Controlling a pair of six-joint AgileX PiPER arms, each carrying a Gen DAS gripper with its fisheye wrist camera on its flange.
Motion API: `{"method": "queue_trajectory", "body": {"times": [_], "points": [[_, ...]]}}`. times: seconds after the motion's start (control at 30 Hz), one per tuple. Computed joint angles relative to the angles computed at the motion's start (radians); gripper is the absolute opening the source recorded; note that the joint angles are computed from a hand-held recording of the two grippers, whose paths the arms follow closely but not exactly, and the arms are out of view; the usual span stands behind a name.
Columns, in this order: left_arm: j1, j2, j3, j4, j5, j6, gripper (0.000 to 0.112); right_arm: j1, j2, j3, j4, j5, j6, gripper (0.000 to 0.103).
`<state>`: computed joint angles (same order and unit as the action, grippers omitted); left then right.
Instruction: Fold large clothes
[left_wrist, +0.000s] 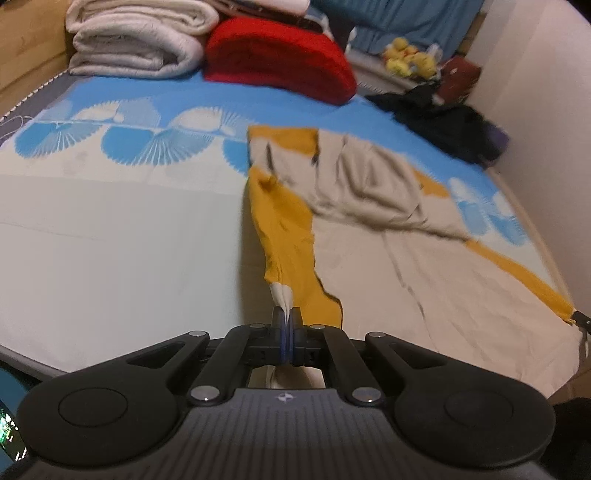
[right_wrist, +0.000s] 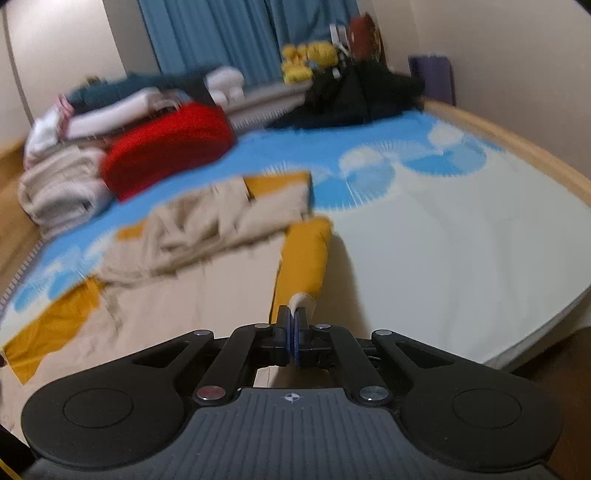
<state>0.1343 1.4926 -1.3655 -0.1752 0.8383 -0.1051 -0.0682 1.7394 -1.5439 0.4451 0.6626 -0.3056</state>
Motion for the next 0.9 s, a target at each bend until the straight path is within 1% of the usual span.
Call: {"method": "queue_trajectory", "body": {"times": [0.1,0.17,0.23,0.27,0.3,0.33,0.37,0.4,0.47,0.5,0.53,0.57,0.6,0.63,0.67,0.7,0.73,0.77,0.8,0.83,0.87,0.9], "points": [[0.079,-0.086,-0.007,-0.134,0.095,0.115,0.000,-0.062,-0.088,0.047,0.127,0.000,-0.123,0.000],[0.145,-0.145,-0.020,-0.230,0.173,0.195,0.000,-0.123,-0.159,0.073,0.210,0.030,-0.184,0.000],[0.204,-0.176,-0.046,-0.294,0.243,0.234,0.000,-0.210,-0.224,0.082,0.305,0.111,-0.234,0.000],[0.233,-0.176,-0.059,-0.328,0.264,0.248,0.000,-0.252,-0.246,0.079,0.350,0.154,-0.262,0.000],[0.256,-0.168,-0.069,-0.354,0.275,0.255,0.000,-0.280,-0.259,0.074,0.380,0.179,-0.282,0.000],[0.272,-0.144,-0.082,-0.377,0.275,0.255,0.000,-0.304,-0.263,0.065,0.404,0.201,-0.301,0.000],[0.273,-0.112,-0.095,-0.385,0.258,0.250,0.000,-0.318,-0.248,0.040,0.417,0.222,-0.305,0.000],[0.263,-0.066,-0.122,-0.372,0.239,0.233,0.000,-0.319,-0.220,0.009,0.419,0.226,-0.295,0.000],[0.248,0.074,-0.200,-0.386,0.199,0.208,0.000,-0.287,-0.157,-0.038,0.396,0.139,-0.278,0.000],[0.246,0.174,-0.258,-0.442,0.178,0.205,0.001,-0.266,-0.107,-0.086,0.359,0.100,-0.248,0.000],[0.242,0.270,-0.339,-0.458,0.180,0.181,0.001,-0.246,-0.028,-0.173,0.322,0.080,-0.197,0.000],[0.225,0.370,-0.438,-0.435,0.192,0.128,0.001,-0.232,0.060,-0.273,0.297,0.079,-0.148,0.000],[0.191,0.470,-0.535,-0.373,0.174,0.072,0.001,-0.210,0.150,-0.373,0.242,0.063,-0.093,0.000],[0.166,0.556,-0.635,-0.321,0.187,0.027,0.001,-0.176,0.239,-0.473,0.148,0.031,-0.014,0.000],[0.149,0.639,-0.735,-0.286,0.205,-0.012,0.001,-0.150,0.320,-0.573,0.070,0.036,0.057,0.000],[0.143,0.708,-0.822,-0.276,0.236,-0.031,0.001,-0.132,0.400,-0.673,0.028,0.060,0.129,0.000],[0.147,0.766,-0.890,-0.289,0.245,-0.032,0.001,-0.119,0.478,-0.773,-0.001,0.101,0.205,0.002],[0.148,0.808,-0.936,-0.310,0.238,-0.036,0.000,-0.113,0.544,-0.865,-0.007,0.157,0.254,0.003],[0.150,0.826,-0.941,-0.331,0.219,-0.035,0.001,-0.106,0.590,-0.916,-0.009,0.194,0.285,0.003],[0.153,0.846,-0.941,-0.362,0.192,-0.036,0.001,-0.097,0.614,-0.928,-0.016,0.214,0.302,0.003],[0.156,0.874,-0.961,-0.384,0.181,-0.045,0.001,-0.089,0.616,-0.899,-0.022,0.209,0.301,0.003],[0.155,0.922,-1.021,-0.387,0.188,-0.077,0.001,-0.081,0.600,-0.831,-0.011,0.183,0.279,0.003]]}}
